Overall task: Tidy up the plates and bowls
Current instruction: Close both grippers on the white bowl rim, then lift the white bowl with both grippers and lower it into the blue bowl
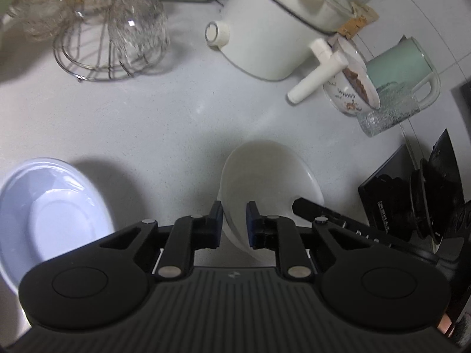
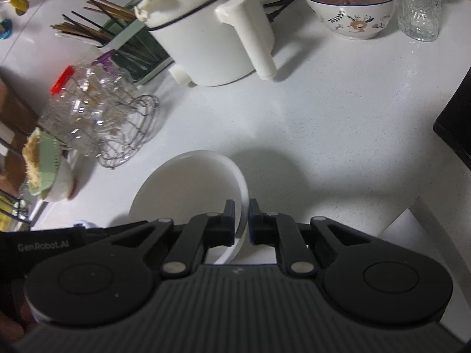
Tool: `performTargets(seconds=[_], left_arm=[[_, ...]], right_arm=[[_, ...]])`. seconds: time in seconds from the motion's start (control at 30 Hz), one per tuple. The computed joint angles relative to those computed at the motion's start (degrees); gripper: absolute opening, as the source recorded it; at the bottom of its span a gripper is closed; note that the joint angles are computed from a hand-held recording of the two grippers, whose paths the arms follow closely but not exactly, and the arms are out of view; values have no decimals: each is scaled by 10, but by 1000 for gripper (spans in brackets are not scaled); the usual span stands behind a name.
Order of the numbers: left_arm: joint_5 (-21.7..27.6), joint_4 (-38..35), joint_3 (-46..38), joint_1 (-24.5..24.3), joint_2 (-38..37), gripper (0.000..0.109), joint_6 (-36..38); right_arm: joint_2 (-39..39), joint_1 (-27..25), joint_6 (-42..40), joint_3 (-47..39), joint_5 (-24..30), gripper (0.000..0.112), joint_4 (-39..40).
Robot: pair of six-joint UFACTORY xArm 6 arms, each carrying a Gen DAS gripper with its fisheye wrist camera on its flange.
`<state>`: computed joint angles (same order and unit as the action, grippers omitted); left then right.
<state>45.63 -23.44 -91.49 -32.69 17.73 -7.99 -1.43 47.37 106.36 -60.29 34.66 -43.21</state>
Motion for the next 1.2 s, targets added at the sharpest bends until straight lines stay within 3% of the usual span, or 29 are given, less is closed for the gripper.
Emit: performTargets(seconds=[0.2, 0.7, 1.0, 1.2], left_arm=[[-1, 4, 34, -2, -54, 19, -40], [-31, 93, 136, -38, -182, 19, -158], [-41, 52, 190, -20, -228, 19, -127], [-30, 29, 204, 17, -246, 19, -83]], right_arm=[[-32, 7, -11, 6, -3, 12, -3], [-105, 44, -63, 36, -6, 14, -2], [-94, 64, -66, 19, 2, 14, 12], [-39, 84, -62, -47, 26, 15, 17]])
